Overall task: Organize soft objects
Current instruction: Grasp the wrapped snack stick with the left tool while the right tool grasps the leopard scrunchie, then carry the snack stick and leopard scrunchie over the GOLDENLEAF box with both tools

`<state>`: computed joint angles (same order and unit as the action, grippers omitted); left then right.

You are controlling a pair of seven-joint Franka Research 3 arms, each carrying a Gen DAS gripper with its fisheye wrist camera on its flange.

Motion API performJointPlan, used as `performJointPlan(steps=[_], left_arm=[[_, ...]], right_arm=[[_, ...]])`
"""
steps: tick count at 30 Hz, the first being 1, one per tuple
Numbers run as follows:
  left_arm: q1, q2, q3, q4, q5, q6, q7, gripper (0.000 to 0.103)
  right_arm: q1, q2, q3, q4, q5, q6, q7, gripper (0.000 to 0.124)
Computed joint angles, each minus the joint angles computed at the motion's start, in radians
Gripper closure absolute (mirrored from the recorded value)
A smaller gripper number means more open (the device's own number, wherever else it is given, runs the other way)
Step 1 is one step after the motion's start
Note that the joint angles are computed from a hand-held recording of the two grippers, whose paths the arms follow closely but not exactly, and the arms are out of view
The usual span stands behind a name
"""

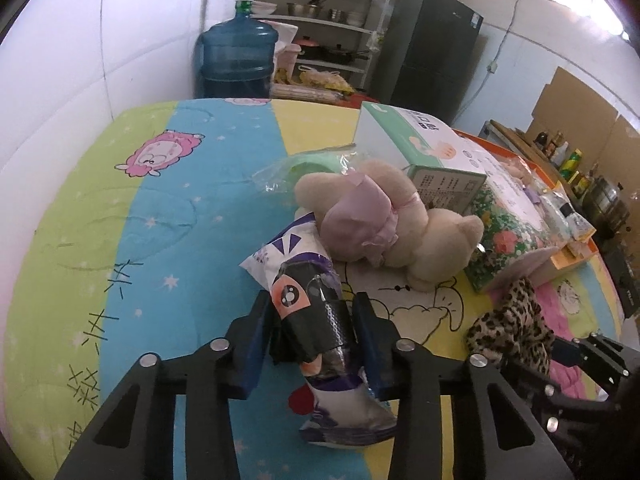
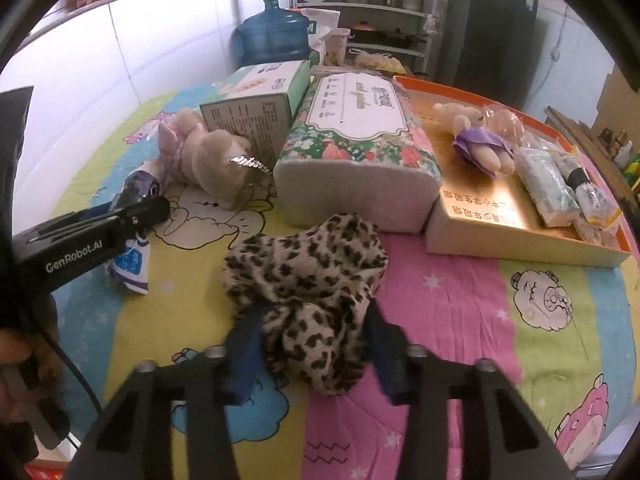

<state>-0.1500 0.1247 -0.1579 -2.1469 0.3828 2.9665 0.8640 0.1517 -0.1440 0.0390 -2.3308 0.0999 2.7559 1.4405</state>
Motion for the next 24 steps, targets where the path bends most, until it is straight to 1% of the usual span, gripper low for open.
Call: performJointPlan(steps=[3,7,11,13,17,24], left_arm=[[0.015,-0.017,-0.019,-0.024,-0.058,0.016,0.052,0.066],[0.021,-0.051,-0.034,-0.065,-0.12,0.034,0.113,0.066],[0.016,-0.084,-0.046,-0.099,-0.194,0.045,0.186,0.066],[0.006,-0.104,-0.047,-0.117,-0.208,0.052,0.208,0.066],[-0.021,-0.145,-0.049,-0.147,-0.308,0.077,0.311,0.067],[-0.098,-0.197,-0.017,-0.166,-0.462,0.099,0.453,0.067]], right_arm=[[0.004,-0.011,-0.004,-0.003,0.023,-0.008,-0.01,0.095],[0.015,-0.037,-0.018,-0.019,0.093,-0.02,-0.042,0.096],[0.006,-0.06,-0.014,-0.033,0.105,-0.018,-0.032,0.096],[-0.004,-0.08,-0.006,-0.048,0.09,-0.003,-0.014,0.096],[-0.016,-0.123,-0.001,-0.073,0.079,0.019,0.01,0.096],[-0.04,-0.224,0.013,-0.128,0.061,0.03,0.046,0.096]])
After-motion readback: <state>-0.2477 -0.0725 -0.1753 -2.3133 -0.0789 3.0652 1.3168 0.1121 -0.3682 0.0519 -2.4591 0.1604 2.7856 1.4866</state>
